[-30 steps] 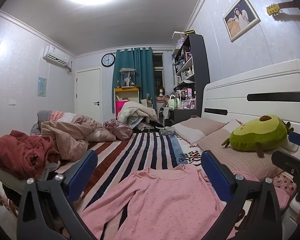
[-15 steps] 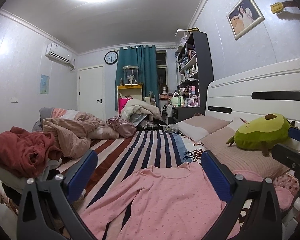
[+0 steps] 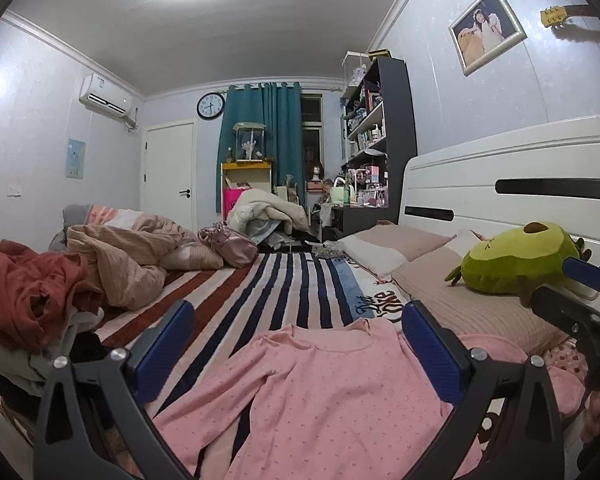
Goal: Fold small clothes
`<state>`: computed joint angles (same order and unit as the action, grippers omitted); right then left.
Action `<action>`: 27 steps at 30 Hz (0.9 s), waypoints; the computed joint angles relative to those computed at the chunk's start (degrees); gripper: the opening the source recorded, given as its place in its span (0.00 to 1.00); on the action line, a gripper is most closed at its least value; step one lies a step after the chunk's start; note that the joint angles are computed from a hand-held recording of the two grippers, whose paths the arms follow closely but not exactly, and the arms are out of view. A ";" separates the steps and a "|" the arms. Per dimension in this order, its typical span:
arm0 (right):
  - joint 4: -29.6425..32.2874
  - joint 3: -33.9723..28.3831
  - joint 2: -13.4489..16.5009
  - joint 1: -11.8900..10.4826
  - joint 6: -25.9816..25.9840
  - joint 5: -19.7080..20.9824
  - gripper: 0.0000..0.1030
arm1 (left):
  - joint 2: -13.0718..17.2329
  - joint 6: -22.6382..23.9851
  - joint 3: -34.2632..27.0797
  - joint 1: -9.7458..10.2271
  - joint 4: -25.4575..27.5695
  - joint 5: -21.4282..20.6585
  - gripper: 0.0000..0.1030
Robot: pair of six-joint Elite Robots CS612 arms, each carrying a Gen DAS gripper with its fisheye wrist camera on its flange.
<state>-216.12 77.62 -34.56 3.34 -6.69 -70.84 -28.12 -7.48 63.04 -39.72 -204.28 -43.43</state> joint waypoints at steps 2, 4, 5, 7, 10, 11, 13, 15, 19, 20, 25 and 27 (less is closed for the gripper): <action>-0.16 0.19 0.00 0.17 -0.48 -0.80 1.00 | 0.01 -0.51 0.05 0.13 0.81 -0.10 0.99; 0.00 0.26 0.01 0.19 -0.68 -0.87 1.00 | 0.02 -1.27 0.12 0.21 1.43 0.10 0.99; 0.35 0.32 -0.05 0.17 -0.56 -0.73 1.00 | -0.03 -1.79 0.23 0.30 1.60 -0.22 0.99; 0.92 0.36 -0.09 0.05 -0.43 -0.18 1.00 | -0.20 -2.81 0.52 0.61 2.03 -1.83 0.99; 1.22 0.31 0.02 0.12 -0.84 -1.15 1.00 | -0.09 -2.79 0.39 0.68 2.71 -1.74 0.99; 1.19 0.29 0.09 0.14 -1.08 -1.32 1.00 | -0.03 -2.66 0.35 0.71 2.66 -1.75 0.99; 1.09 0.18 0.22 0.12 -2.10 -1.31 1.00 | -0.13 -3.82 0.54 0.95 3.09 -2.83 0.99; 0.27 0.19 0.39 0.36 -3.89 -1.79 1.00 | -0.19 -4.67 0.64 1.16 3.50 -3.83 0.99; 1.48 -0.06 0.44 0.12 -3.00 0.75 1.00 | -0.27 -4.88 0.52 1.41 6.21 -4.13 0.99; 1.88 -0.26 0.52 0.02 -2.39 1.53 1.00 | -0.34 -5.14 0.62 1.53 6.71 -4.64 0.99; 3.72 -1.04 0.90 0.02 -1.76 2.13 1.00 | -0.02 -5.93 0.32 1.99 8.42 -4.57 0.99; 4.20 -1.46 1.19 0.06 -2.15 2.29 1.00 | -0.10 -6.84 0.66 2.20 9.32 -4.34 0.99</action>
